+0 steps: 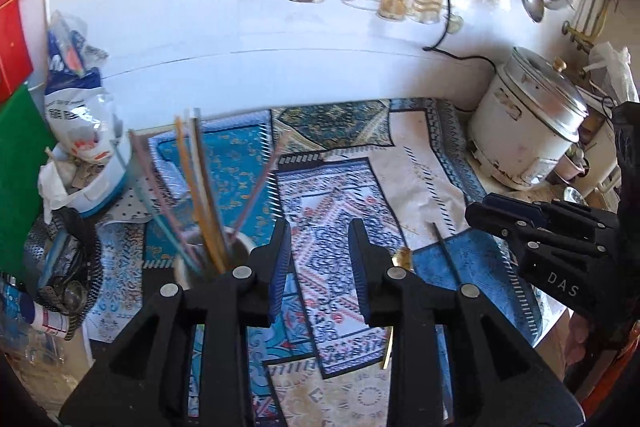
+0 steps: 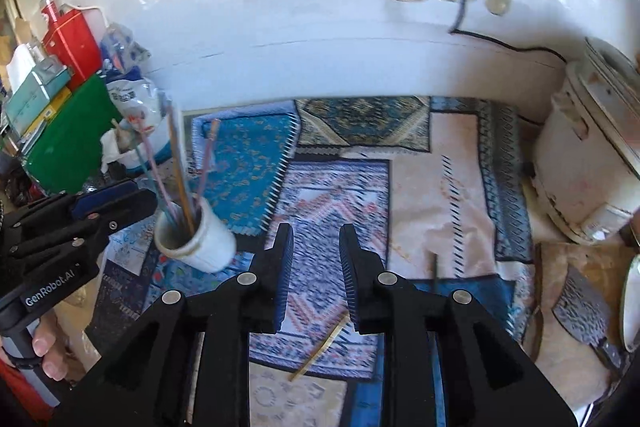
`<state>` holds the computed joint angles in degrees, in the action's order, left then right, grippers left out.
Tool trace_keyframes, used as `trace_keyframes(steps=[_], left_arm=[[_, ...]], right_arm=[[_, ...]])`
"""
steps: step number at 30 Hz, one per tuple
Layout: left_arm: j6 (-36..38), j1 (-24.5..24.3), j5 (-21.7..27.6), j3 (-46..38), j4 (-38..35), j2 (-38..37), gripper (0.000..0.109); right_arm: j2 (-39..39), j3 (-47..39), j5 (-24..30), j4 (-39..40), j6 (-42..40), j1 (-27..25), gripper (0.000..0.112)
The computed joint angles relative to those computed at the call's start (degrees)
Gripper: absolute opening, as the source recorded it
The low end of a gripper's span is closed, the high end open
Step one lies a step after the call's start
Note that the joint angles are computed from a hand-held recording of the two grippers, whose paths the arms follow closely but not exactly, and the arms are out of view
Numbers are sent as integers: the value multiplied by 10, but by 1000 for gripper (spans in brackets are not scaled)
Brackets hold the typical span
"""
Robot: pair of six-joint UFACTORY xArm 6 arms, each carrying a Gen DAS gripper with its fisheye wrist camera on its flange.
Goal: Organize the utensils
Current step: 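Move both tools back toward the gold spoon on the mat, then grasp the gold spoon with the left tool while the right tool grasps the dark green chopstick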
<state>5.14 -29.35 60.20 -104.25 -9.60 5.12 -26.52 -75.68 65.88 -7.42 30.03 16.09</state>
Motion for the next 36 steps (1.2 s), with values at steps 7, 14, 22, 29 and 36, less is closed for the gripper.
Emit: trace_keyframes(steps=[7, 14, 22, 29, 36], left_arm=[[-22, -54, 23, -7, 7, 31, 34], [-36, -90, 82, -29, 25, 89, 34], [-43, -110, 145, -37, 48, 143, 45], [-66, -121, 142, -53, 54, 176, 46], [-79, -141, 159, -121, 77, 233, 50]], right_arm=[[-63, 68, 34, 31, -29, -73, 21], [-115, 132, 64, 60, -71, -141, 21], [-145, 188, 79, 98, -109, -194, 21], [-152, 214, 80, 126, -127, -210, 21], [-156, 225, 83, 143, -130, -230, 22]])
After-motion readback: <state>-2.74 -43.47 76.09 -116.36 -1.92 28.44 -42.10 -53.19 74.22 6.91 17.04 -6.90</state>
